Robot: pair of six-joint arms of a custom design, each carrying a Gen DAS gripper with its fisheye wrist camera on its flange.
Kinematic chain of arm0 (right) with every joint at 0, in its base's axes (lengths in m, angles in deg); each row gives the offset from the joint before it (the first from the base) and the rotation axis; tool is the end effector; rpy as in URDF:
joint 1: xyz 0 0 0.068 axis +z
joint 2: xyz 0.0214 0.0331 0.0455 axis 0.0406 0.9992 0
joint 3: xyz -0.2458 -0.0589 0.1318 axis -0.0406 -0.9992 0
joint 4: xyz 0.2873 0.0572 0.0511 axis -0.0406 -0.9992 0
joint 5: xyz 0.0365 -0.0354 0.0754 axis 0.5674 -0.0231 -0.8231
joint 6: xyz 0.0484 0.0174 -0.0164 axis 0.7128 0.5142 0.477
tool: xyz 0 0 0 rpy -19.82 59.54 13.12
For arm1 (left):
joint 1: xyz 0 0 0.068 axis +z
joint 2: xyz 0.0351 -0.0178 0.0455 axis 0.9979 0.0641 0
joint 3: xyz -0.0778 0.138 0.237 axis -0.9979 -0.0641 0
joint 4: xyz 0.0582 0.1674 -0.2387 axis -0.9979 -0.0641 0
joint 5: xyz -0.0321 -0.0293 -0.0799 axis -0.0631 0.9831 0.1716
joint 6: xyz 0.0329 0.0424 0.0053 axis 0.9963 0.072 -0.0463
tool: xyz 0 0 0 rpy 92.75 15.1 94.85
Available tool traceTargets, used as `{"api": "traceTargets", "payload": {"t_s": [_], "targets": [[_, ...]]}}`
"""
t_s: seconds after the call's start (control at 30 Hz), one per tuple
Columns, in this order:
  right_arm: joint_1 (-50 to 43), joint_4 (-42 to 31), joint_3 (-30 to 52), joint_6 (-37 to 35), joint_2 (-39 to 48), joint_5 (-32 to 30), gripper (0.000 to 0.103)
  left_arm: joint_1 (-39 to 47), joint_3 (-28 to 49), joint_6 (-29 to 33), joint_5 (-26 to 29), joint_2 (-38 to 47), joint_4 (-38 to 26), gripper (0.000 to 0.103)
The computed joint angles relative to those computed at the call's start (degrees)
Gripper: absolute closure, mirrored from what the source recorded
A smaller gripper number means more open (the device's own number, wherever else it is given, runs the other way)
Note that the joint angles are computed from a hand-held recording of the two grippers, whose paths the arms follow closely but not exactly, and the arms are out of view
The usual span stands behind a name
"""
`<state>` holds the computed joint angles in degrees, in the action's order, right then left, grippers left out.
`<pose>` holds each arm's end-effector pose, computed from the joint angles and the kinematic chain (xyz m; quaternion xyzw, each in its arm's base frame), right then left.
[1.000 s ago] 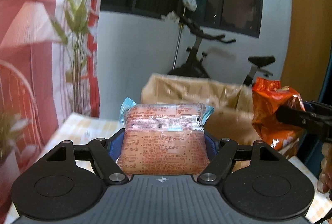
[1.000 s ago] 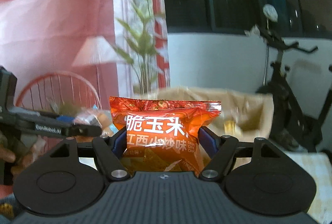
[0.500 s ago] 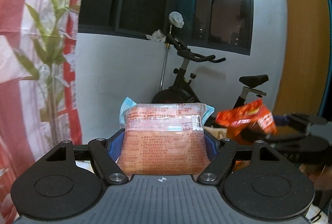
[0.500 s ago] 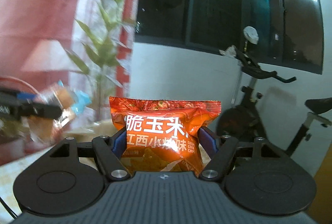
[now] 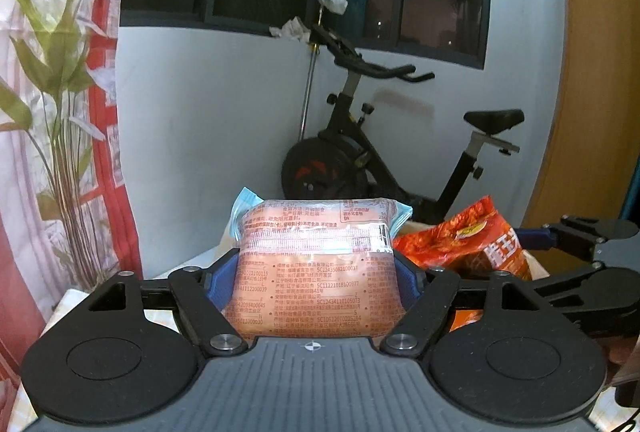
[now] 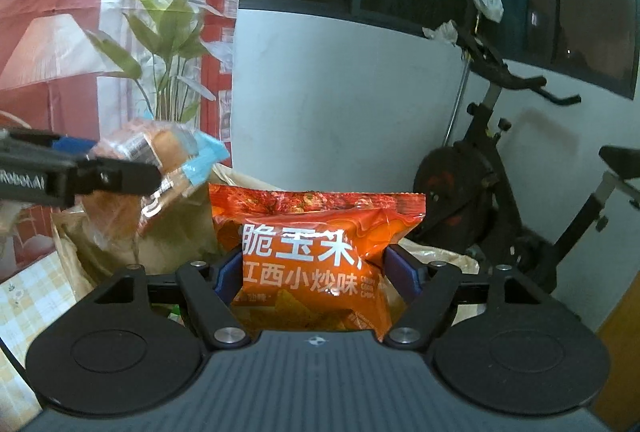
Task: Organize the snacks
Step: 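Carry bread and orange bag over the box and open both tools, then lower left tool to red candy pack while right tool grasps long clear-wrapped bar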
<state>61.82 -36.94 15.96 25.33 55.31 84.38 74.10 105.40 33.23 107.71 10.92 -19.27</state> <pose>0.1836 0.2568 0.1835 -0.0036 0.8408 -0.0004 0.5413 0.2643 -0.0700 0.1842 0.2411 0.7984 -0.1676 0.5257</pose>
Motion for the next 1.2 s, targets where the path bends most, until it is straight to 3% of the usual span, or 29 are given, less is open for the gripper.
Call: {"api": "traceTargets", "payload": {"t_s": [0.13,0.27,0.6,0.87,1.2], "targets": [[0.51,-0.80,-0.33,0.49,-0.76,-0.02,0.024,0.37,-0.04,-0.11,0.22,0.07,-0.71,0.021],[1.41,-0.71,-0.61,0.74,-1.61,0.68,0.016,0.67,-0.80,0.27,0.56,-2.05,-0.57,0.020],[6.19,-5.52,-0.99,6.02,-4.36,3.70,0.016,2.73,-3.29,1.77,1.80,-11.55,-7.06,0.019],[11.93,-10.27,-0.29,12.78,-4.70,6.12,0.016,7.69,-8.37,3.60,4.44,-23.84,-14.81,0.019],[20.56,-15.41,-0.10,23.68,-3.11,11.96,0.016,20.30,-15.96,5.80,12.81,-44.85,-29.61,0.019]]}}
